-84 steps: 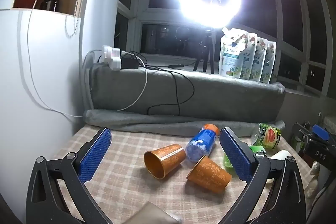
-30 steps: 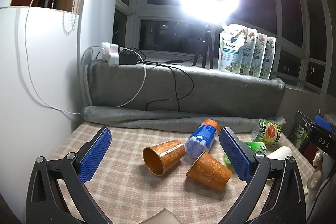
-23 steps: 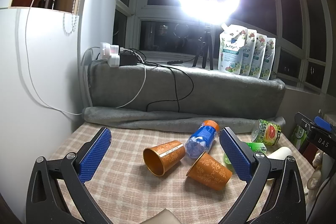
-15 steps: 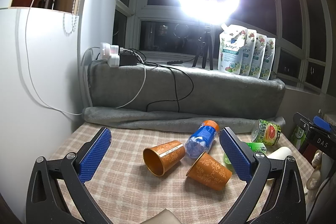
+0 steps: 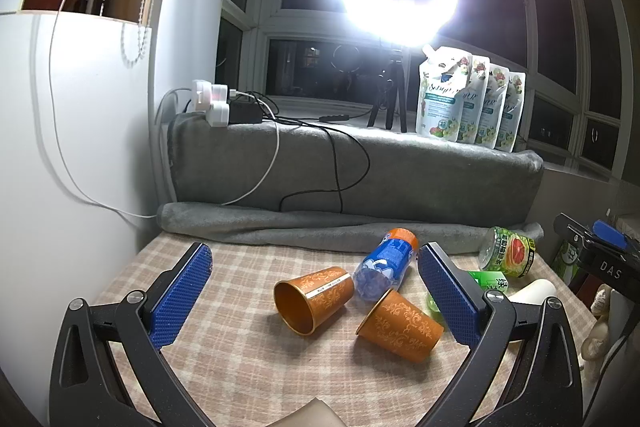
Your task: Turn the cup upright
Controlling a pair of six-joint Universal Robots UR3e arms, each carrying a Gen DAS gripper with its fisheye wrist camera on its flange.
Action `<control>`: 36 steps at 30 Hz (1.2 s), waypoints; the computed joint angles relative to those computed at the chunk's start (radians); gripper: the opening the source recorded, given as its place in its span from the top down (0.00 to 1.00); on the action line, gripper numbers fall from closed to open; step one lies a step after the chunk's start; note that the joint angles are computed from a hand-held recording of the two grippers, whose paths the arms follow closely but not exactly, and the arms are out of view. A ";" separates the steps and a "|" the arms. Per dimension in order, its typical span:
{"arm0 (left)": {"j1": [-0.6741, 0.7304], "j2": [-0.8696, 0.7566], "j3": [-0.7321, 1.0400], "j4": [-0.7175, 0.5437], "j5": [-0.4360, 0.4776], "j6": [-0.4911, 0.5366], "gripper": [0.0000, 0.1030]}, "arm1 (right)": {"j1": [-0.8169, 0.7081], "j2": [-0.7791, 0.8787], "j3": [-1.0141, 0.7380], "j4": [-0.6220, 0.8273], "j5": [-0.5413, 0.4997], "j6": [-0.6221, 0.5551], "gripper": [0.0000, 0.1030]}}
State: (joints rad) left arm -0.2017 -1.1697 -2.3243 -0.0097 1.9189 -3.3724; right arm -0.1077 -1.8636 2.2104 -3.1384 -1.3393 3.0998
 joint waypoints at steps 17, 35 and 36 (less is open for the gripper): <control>0.083 0.076 -0.044 -0.044 -0.077 0.020 0.01 | 0.071 0.176 -0.204 0.180 0.062 0.000 0.00; 0.359 0.418 -0.182 -0.323 -0.280 0.083 0.01 | 0.195 0.837 -1.139 0.991 0.293 0.126 0.10; 0.384 0.446 -0.187 -0.347 -0.301 0.089 0.01 | 0.200 0.872 -1.190 1.025 0.289 0.135 0.11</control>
